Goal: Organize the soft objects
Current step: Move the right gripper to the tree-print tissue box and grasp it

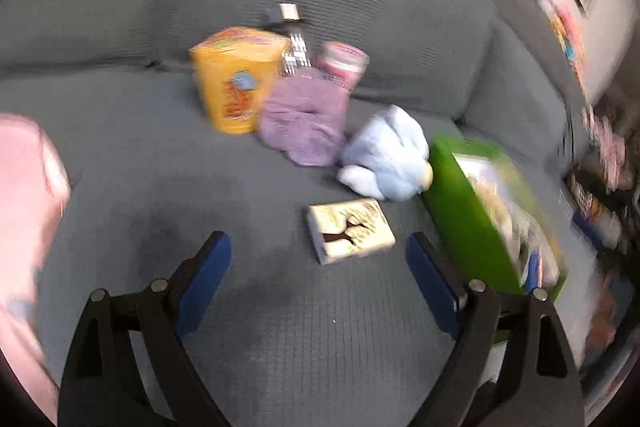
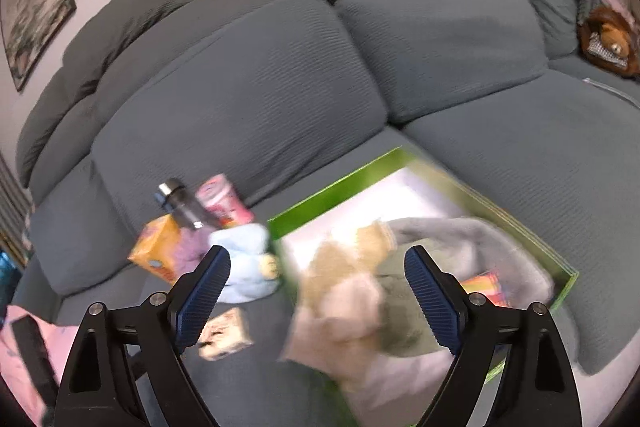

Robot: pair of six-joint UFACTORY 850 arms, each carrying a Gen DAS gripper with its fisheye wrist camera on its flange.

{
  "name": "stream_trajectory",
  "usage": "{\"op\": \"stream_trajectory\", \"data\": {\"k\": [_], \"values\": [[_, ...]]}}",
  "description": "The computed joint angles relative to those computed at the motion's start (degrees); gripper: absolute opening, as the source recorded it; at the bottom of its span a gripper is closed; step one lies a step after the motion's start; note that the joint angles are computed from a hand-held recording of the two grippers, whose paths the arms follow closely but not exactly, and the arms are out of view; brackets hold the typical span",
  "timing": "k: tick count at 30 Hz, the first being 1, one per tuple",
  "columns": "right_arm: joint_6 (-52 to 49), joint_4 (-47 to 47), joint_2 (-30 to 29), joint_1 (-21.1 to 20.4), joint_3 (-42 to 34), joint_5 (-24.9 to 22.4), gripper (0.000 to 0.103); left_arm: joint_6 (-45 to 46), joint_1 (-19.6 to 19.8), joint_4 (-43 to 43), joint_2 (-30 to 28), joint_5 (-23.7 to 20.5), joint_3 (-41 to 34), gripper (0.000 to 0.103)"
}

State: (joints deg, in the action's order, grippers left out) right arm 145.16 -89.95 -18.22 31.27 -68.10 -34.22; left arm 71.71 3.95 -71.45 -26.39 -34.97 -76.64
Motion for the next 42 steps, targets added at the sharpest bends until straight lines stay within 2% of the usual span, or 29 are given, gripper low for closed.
{"op": "stream_trajectory", "data": {"k": [1, 2, 5, 8, 10, 12, 15, 20, 24, 30, 34, 35, 37, 40, 42], "values": [[2.37, -1.77, -0.68, -0.46, -1.07, 3.77, 0.089, -0.43, 0.77, -0.50, -0.93, -2.84, -0.74, 0.088], [2.34, -2.24, -1.73, -0.54, -2.44, 5.15, 0.089, -0.98, 0.96, -0.49, -1.29, -3.31, -1.12, 0.088], [-10.90, 4.52, -6.75, 0.23, -8.28, 6.05, 0.090, 3.67, 0.15, -3.37, -1.12, 4.10, 0.01, 0.088], [-19.09, 8.25, -10.33, -0.25, -11.55, 11.24, 0.090, -0.88, 0.64, 0.79, -3.99, 3.37, -2.18, 0.088], [-27.67, 15.95, -12.81, -0.68, -14.27, 14.03, 0.090, -8.66, 0.35, 7.50, -5.58, 5.32, -3.89, 0.088], [-35.41, 21.35, -14.77, -0.67, -16.50, 15.23, 0.089, -8.79, 0.32, 7.18, -5.87, 7.30, -3.83, 0.088], [-47.91, 30.59, -17.83, 0.07, -20.41, 12.22, 0.089, -11.88, 0.77, 9.60, -6.56, 7.08, -4.68, 0.088], [-65.63, 46.14, -23.84, -0.34, -28.10, 9.34, 0.089, -16.02, 1.14, 12.51, -6.62, 9.18, -4.99, 0.089], [-74.93, 52.91, -28.24, -0.26, -34.35, 4.88, 0.090, -20.11, 1.07, 16.35, -7.34, 9.58, -5.96, 0.088], [-81.93, 56.67, -31.60, -0.43, -39.25, 1.75, 0.089, -23.34, 1.08, 19.65, -7.68, 11.30, -6.52, 0.088], [-83.10, 59.96, -33.20, -1.16, -41.24, 0.08, 0.089, -29.34, 0.54, 24.77, -7.71, 14.83, -6.54, 0.088], [-82.26, 60.33, -33.78, -1.21, -42.11, -1.40, 0.089, -29.55, 0.71, 24.83, -7.86, 13.93, -6.64, 0.087], [-84.05, 65.63, -34.42, -1.79, -43.45, -2.32, 0.088, -24.98, 1.82, 17.76, -8.32, 7.25, -7.74, 0.088], [-83.61, 62.32, -34.92, -1.17, -44.53, -4.38, 0.088, -18.54, 1.96, 13.26, -7.91, 5.48, -7.34, 0.088], [-84.45, 64.03, -33.30, -1.61, -41.61, -1.28, 0.087, -17.33, 1.69, 14.42, -7.71, 6.86, -6.65, 0.088]]}}
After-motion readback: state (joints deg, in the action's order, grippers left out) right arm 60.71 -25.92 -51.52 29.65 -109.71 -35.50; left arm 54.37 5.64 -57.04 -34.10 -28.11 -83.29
